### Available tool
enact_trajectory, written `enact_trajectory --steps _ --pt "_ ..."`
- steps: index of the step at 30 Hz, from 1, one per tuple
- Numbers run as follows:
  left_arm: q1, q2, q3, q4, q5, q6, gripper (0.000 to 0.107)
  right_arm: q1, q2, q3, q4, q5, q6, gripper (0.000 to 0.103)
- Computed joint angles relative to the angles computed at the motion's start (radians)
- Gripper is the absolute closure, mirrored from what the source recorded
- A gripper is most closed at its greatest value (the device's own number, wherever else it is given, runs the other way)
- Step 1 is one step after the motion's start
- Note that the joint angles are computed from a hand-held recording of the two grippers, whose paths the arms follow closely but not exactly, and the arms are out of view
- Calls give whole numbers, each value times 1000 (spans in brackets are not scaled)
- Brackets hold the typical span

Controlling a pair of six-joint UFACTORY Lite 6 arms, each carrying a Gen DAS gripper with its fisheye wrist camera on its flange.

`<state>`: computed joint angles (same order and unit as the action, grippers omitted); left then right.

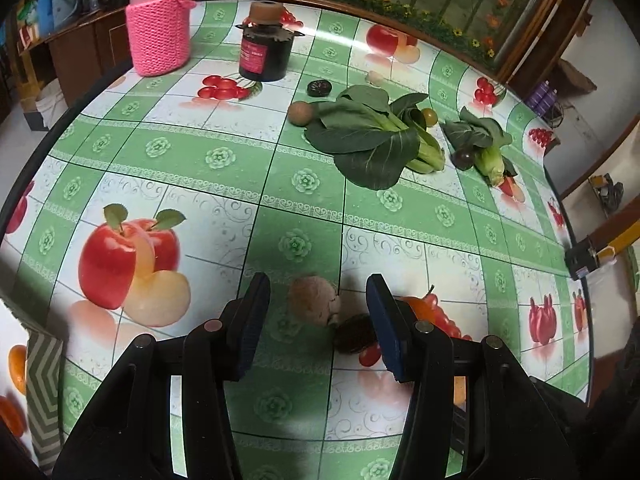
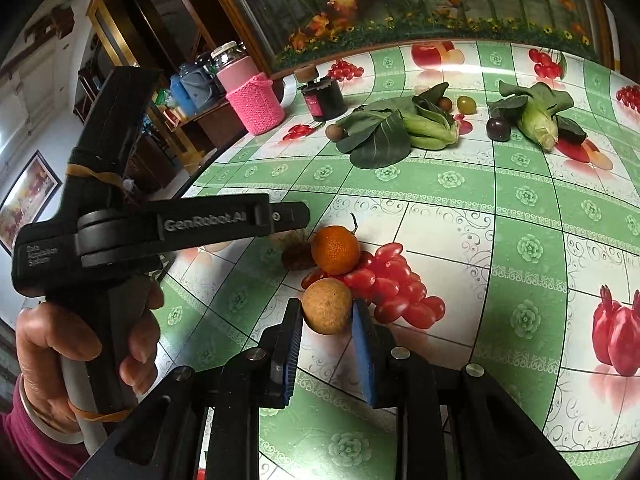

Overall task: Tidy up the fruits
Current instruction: 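Grasp a beige cake with the left tool while the right tool grasps a brown round fruit, then carry the beige cake and the brown round fruit over the white tray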

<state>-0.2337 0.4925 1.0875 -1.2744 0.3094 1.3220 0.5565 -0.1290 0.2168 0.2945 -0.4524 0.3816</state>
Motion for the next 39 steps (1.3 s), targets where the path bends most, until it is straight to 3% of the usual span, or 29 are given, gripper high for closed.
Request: enact_trajectory --steps 2,5,7,14,19,22,29,35,39 --pt "-17 23 14 37 -22 -34 57 0 -6 -3 4 -1 -2 79" --pt "-26 21 -5 -54 -53 64 58 6 -31 -13 25 -2 -20 79" --pt "-13 23 -6 -72 -36 79 79 6 -46 -19 26 -3 -22 79" --pt "54 -23 -74 -176 -6 198 78 39 -24 -4 50 -5 -42 79" --pt "123 -189 -248 -282 10 369 78 70 21 29 63 0 -41 79" --pt "175 -296 -359 -312 32 459 78 145 -12 49 260 23 -192 79" --pt "429 -564 -583 -144 181 513 78 419 9 134 737 -30 -509 79" --pt "731 -722 -696 -75 285 702 78 609 124 251 882 -101 -541 79" --pt "913 -703 -686 -86 341 848 78 675 227 363 913 -115 -557 79"
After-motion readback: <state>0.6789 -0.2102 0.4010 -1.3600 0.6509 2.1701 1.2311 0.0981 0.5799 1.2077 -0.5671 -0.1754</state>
